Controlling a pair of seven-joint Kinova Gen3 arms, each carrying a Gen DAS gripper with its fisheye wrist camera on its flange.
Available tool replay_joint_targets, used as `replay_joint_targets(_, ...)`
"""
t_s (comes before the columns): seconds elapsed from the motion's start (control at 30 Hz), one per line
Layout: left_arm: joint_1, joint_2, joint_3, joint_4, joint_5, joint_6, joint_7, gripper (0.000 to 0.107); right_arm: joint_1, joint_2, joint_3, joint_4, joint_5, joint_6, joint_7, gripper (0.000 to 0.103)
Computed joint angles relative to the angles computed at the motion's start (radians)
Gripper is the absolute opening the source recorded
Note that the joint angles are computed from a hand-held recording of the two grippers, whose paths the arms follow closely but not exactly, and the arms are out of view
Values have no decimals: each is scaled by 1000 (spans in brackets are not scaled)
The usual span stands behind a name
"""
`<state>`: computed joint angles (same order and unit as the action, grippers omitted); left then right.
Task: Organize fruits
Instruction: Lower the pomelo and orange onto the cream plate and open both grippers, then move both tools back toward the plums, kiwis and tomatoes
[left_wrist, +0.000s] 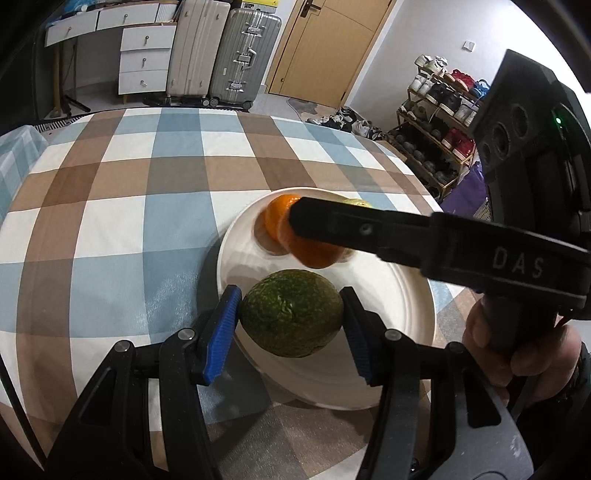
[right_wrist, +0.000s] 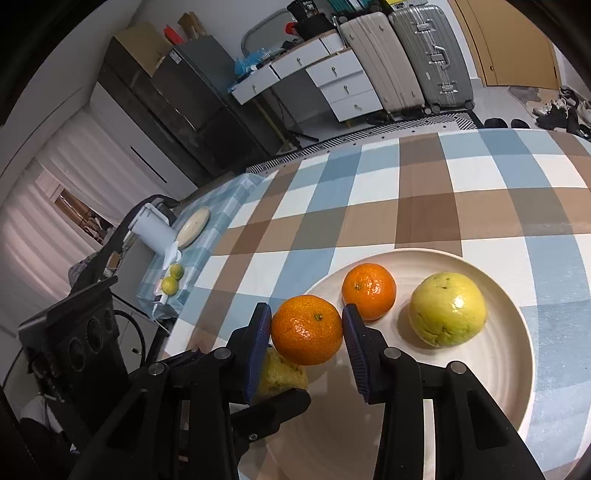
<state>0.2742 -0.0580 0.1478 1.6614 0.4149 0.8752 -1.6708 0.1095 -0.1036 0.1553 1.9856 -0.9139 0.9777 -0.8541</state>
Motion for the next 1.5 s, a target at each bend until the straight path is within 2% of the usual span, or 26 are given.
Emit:
replay_joint_targets(0.27,3,17,6,-6,-7,-14,9,52,-14,18,-32,-4,31,-58,-71,43)
replay_joint_targets(0.37,9,29,17,-26,-43,-4,30,52,-12,4,-11,17,-17,-60,-26,58)
replay_joint_targets(0.4,12,26,18,-24,-50,-11,34,52,-9,1,-4,18,-30,-48,-6,66)
replay_joint_targets(0.5,17,21,22,-28,-74,-14,56,53,3,-33,31,49,-100,-21,91,73)
replay_joint_targets(0.57,18,13,19,-23,-73,-16,62,56,10,-63,46,69,-118,-24,116,80)
replay_joint_targets(0.63,20,-2,22,-19,-87,-16,79,66,21,-105,71,100,-128,-30,129,90)
replay_joint_targets(0.67,22,-11,22,-16,-90,-17,82,67,22,-117,78,105,-122,-31,122,91)
replay_joint_targets(0.73,27,-33,32,-12,-122,-17,111,68,27,-145,100,115,-94,-27,106,96)
replay_joint_targets(0.83,34,-68,47,-9,-171,-16,161,77,33,-193,128,131,-39,-21,70,99)
replay_joint_targets(0.9,39,-96,57,-8,-200,-11,192,79,38,-236,143,143,2,-27,34,102)
replay_joint_targets(1.03,43,-144,88,-14,-265,11,265,82,33,-327,175,163,74,-26,-13,103)
replay_joint_targets(1.27,44,-222,130,-24,-326,60,344,86,33,-482,160,174,213,-26,-127,103)
replay_joint_targets(1.4,32,-279,159,-19,-352,78,387,102,30,-577,145,180,282,-15,-192,103)
replay_joint_targets(1.5,23,-330,176,-11,-361,84,407,102,15,-647,135,184,326,-12,-230,103)
